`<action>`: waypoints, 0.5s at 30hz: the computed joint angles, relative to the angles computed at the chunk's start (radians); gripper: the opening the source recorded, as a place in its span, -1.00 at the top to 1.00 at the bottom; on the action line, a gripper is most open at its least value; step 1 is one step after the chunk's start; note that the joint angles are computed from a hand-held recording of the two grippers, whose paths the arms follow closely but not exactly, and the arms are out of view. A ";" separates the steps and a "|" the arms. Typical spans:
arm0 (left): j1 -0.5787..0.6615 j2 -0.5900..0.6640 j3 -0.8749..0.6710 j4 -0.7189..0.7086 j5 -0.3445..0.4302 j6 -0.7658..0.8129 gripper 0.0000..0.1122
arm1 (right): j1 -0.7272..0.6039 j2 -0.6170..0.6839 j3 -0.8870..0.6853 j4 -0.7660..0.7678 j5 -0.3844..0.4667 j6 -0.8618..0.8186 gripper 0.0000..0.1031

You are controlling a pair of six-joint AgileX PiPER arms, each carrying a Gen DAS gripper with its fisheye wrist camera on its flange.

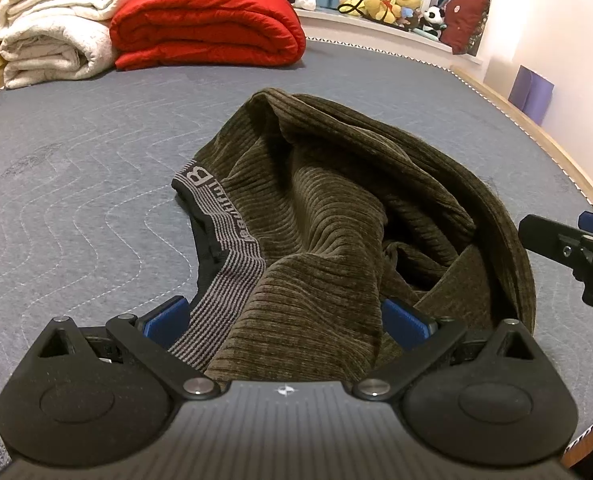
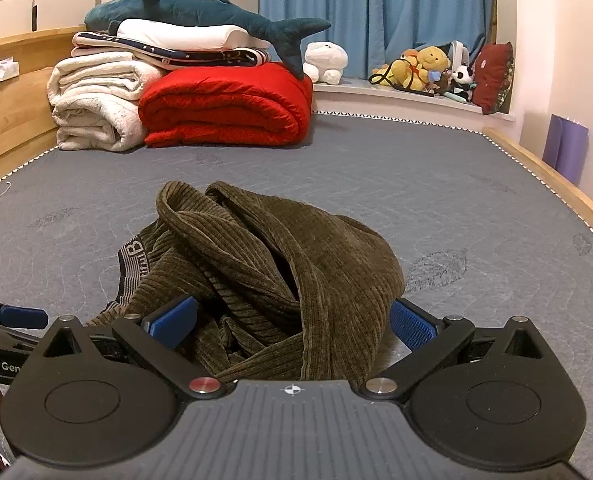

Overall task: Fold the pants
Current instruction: 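Lower both grippers over the crumpled olive corduroy pants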

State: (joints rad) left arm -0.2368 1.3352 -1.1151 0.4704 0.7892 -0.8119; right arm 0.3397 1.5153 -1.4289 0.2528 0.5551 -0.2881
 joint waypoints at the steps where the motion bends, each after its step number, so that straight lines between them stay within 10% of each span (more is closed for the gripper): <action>1: 0.002 0.002 0.000 -0.001 -0.003 0.002 -0.83 | 0.000 -0.001 0.001 0.001 -0.001 -0.001 -0.98; 15: -0.006 0.000 -0.001 0.004 -0.001 -0.006 -0.83 | -0.009 -0.009 0.004 0.022 -0.006 -0.021 -0.98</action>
State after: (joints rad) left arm -0.2431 1.3357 -1.1162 0.4746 0.7880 -0.8175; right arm 0.3308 1.5061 -1.4246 0.2747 0.5491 -0.3093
